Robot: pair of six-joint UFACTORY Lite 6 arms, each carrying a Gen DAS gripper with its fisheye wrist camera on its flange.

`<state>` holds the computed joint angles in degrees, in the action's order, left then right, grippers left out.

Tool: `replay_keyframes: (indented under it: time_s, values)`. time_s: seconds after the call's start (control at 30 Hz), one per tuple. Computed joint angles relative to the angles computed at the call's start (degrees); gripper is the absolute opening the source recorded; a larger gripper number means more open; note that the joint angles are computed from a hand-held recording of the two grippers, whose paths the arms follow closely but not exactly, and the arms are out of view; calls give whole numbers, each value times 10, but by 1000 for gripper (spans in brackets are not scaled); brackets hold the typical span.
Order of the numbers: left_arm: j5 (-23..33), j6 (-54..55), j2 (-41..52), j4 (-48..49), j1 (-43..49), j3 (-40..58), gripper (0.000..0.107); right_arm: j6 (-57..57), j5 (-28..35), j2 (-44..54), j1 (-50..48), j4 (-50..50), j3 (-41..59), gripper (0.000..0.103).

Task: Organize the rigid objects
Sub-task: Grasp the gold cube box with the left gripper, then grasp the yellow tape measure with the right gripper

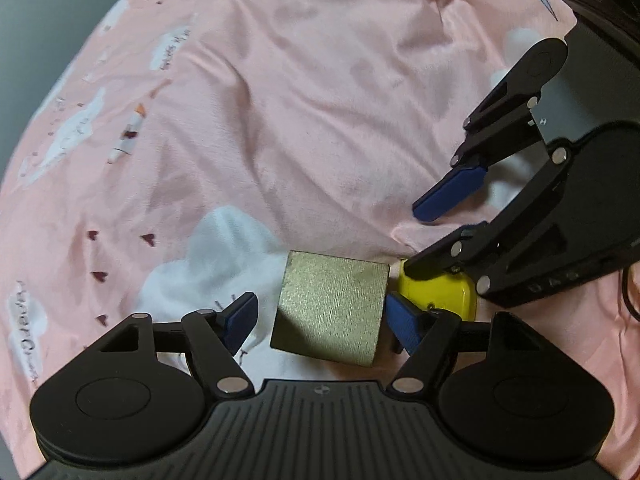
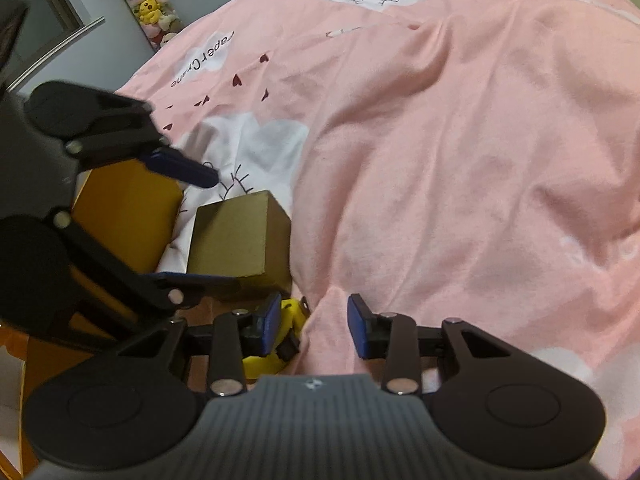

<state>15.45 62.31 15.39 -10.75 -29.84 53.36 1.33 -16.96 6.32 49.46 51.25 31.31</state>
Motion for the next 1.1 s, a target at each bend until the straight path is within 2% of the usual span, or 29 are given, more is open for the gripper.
replay_keyframes:
  time_s: [0.1,0.17,0.2,0.27,0.4,0.53,0.73,0.83,0.9,0.97,1.03,1.1]
  values:
    - [25,-40,41,39,-2,40,85,36,0,13,-7,-43,5,37]
    - [45,-55,63,46,-3,62,78,66,0,20,-12,-74,7,37]
    - [49,-65,68,54,-4,66,78,76,-1,24,-14,-84,9,37]
    - [48,-79,71,66,-10,66,73,88,-1,28,-17,-98,10,37]
    - [27,-116,55,88,-19,44,72,95,-2,32,-22,-106,13,37]
    - [29,-134,25,44,-7,18,71,45,-10,10,-8,-45,2,37]
    - [33,-138,-65,-18,29,-34,71,16,-8,-50,13,-22,-30,40]
    - [68,-96,-120,-95,59,-48,71,-16,1,-64,27,-1,-30,42]
    - [92,-116,-150,-100,66,-47,71,-35,3,-65,39,12,-26,43]
    - [120,-150,-177,-92,76,-43,71,-69,6,-55,50,39,-11,51]
    - [149,-209,-202,-70,85,-37,71,-140,3,-40,63,106,7,59]
    - [173,-198,-228,-94,111,-40,71,-193,4,-23,69,156,25,64]
